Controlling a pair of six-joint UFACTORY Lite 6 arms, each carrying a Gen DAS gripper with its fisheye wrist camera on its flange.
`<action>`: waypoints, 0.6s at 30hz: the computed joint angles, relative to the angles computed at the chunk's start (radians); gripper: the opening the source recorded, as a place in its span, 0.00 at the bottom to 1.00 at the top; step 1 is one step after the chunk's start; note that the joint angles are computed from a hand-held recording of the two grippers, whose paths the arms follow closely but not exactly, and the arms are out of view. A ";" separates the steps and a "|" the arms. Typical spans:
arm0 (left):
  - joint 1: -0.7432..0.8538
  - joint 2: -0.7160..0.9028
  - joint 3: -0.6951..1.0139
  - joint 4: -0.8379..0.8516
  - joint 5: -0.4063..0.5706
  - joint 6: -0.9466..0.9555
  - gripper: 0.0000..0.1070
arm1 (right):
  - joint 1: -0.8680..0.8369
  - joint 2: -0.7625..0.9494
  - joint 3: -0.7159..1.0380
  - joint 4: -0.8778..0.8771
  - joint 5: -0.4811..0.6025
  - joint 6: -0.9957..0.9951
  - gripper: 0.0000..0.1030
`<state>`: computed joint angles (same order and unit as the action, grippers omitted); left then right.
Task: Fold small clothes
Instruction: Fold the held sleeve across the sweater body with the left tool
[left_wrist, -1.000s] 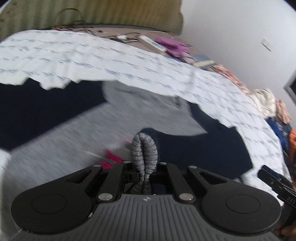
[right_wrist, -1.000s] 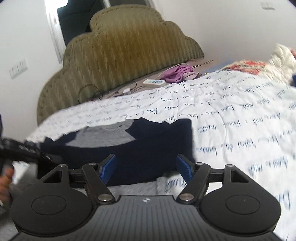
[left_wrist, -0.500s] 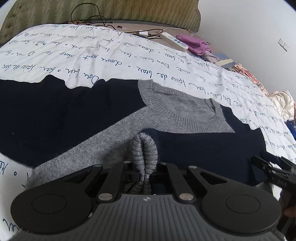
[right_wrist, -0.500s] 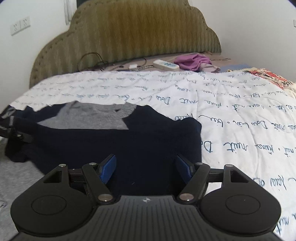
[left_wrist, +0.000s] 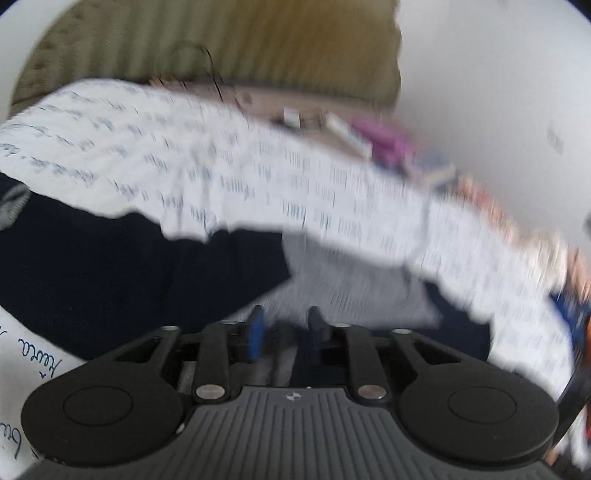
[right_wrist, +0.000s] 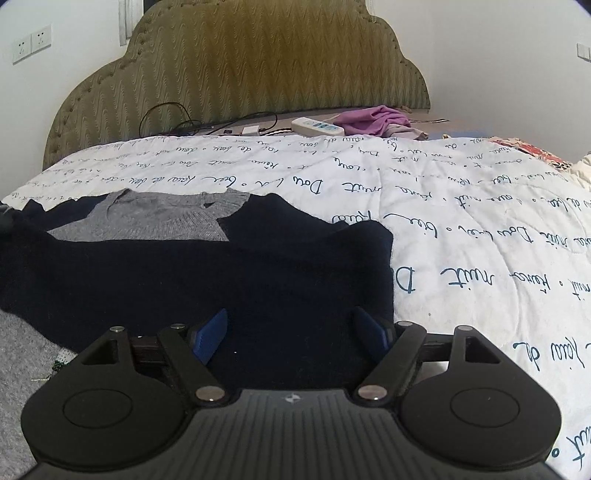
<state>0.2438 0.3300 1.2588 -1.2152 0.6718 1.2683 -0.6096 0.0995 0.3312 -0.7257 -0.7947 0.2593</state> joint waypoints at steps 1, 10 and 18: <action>-0.001 -0.016 -0.022 -0.037 -0.001 0.027 0.40 | 0.004 -0.001 0.001 0.005 0.002 -0.001 0.74; -0.136 0.050 -0.176 -0.250 -0.180 0.409 0.40 | -0.022 0.017 0.016 -0.040 -0.010 0.042 0.75; 0.075 -0.037 -0.255 -0.498 -0.027 0.631 0.78 | -0.036 0.026 0.020 -0.062 -0.021 0.061 0.75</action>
<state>0.3190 0.2929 1.0040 -1.7132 0.6451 1.8994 -0.6454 0.1258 0.3514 -0.7880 -0.8153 0.3202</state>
